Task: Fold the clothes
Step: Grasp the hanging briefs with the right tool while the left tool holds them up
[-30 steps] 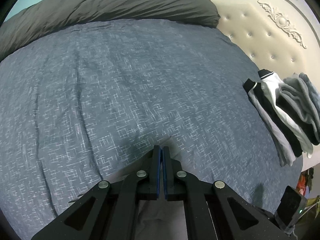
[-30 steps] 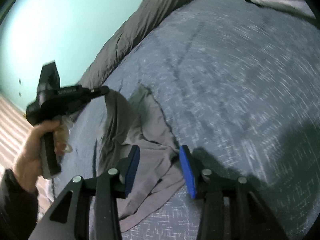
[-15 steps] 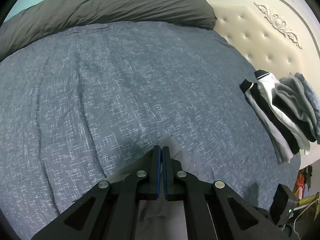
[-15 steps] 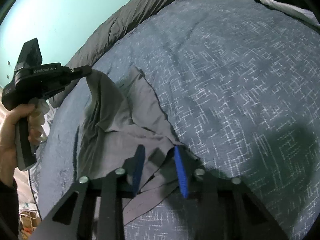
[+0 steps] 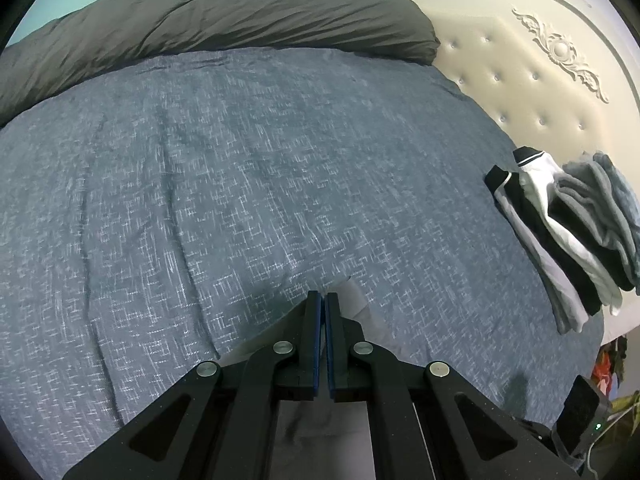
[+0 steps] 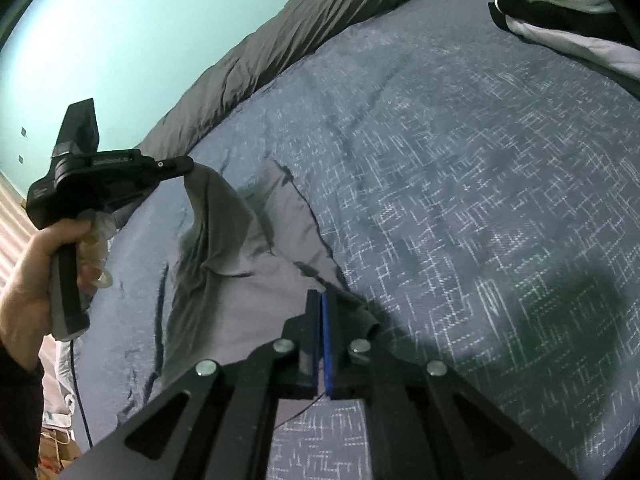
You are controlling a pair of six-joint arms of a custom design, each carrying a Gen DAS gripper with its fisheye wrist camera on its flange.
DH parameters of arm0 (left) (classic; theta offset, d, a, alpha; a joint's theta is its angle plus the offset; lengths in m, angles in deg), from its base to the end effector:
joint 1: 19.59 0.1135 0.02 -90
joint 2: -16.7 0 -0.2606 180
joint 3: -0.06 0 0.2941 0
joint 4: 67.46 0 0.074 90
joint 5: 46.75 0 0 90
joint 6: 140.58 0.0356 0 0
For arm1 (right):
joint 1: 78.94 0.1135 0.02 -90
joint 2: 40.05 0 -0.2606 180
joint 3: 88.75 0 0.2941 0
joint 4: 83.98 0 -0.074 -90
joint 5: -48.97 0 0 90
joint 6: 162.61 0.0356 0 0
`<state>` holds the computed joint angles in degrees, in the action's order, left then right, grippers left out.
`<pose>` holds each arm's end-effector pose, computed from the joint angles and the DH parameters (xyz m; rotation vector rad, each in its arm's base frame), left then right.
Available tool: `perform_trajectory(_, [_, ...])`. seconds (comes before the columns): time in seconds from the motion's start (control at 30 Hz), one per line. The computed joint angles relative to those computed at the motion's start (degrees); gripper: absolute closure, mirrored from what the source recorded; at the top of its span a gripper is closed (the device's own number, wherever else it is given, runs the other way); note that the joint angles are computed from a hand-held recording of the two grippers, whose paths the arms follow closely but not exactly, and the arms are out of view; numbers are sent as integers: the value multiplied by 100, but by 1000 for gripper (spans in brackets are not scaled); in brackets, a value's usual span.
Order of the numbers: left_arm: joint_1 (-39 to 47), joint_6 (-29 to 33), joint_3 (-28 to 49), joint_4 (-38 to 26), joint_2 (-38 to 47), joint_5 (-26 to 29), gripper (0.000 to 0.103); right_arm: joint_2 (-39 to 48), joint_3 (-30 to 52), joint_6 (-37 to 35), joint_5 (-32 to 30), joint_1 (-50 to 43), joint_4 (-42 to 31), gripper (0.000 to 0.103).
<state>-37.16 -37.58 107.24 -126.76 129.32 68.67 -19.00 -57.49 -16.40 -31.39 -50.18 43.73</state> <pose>0.4323 -0.1529 0.2302 0.8291 2.5251 -0.6219 0.1319 0.0656 0.1861 0.6454 2.2701 0.5612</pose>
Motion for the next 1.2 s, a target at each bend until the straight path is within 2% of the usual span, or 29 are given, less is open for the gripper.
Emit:
perform_trajectory(0.4, [-390, -255, 732, -205, 599, -111, 102, -1054, -209, 314, 34, -61, -706, 102])
perform_trajectory(0.57, [-606, -261, 1066, -357, 1004, -263, 102, -1203, -329, 386, -118, -133, -763, 102])
perform_trajectory(1.03, [-710, -403, 1134, -196, 1364, -373, 101, -1597, -407, 515, -89, -162, -1218, 102])
perform_trajectory(1.1, [-622, -457, 1197, -266, 1391, -233, 101, -1570, -415, 556, -62, -129, -1228, 102])
perform_trajectory(1.2, [-481, -434, 1346, -466, 1399, -69, 88, -1529, -398, 568, -16, -91, -1238, 102])
